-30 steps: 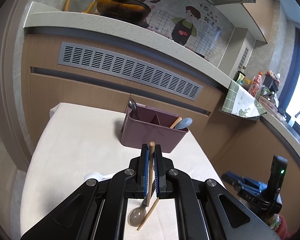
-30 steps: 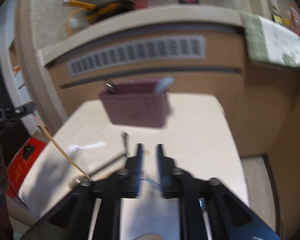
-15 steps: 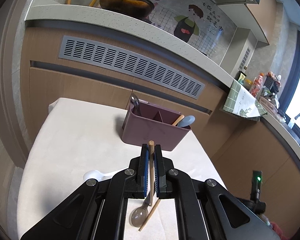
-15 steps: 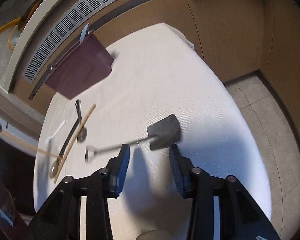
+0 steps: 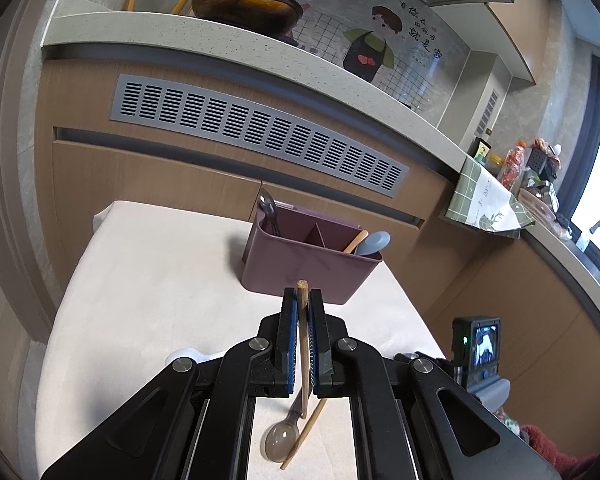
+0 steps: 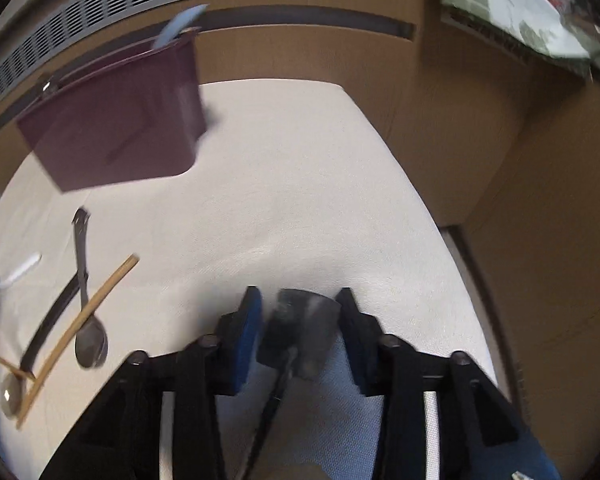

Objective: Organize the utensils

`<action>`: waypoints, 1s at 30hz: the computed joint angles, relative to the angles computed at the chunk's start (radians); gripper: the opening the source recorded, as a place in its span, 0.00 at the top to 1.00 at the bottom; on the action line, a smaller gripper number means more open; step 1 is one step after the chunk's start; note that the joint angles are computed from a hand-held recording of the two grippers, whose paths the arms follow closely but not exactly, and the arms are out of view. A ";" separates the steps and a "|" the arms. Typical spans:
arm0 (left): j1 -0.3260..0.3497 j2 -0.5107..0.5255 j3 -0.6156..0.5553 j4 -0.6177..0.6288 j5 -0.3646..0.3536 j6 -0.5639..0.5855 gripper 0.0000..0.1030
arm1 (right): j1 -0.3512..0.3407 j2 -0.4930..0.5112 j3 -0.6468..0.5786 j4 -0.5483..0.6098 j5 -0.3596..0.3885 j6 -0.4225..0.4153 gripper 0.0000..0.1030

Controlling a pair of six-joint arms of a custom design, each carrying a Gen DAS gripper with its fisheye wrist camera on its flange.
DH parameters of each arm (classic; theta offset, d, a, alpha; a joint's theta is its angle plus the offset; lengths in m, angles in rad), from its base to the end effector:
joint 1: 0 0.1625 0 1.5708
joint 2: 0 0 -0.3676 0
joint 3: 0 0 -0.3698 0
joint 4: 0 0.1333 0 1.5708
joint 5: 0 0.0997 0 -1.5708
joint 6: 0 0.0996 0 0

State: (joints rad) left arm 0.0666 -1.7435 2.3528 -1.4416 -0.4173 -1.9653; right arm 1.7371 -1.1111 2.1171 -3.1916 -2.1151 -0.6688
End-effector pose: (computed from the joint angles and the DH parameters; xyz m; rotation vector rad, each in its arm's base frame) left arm -0.2711 -0.2429 0.2160 0.0359 2.2346 -1.5279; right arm 0.1620 -0.4713 0.1675 0.7828 -2.2916 0.5744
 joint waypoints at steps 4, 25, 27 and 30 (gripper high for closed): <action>0.000 0.008 -0.008 0.017 0.003 -0.014 0.95 | -0.015 -0.079 0.062 0.007 0.120 -0.058 0.74; 0.066 0.084 -0.078 -0.085 0.086 0.149 0.95 | -0.005 -0.226 0.085 -0.061 0.536 -0.144 0.97; 0.077 0.083 -0.076 -0.104 0.084 0.169 0.95 | -0.007 -0.213 0.065 -0.032 0.518 -0.147 0.97; 0.092 0.070 -0.057 -0.161 0.082 0.214 0.95 | -0.027 -0.226 0.033 0.086 0.494 -0.131 0.85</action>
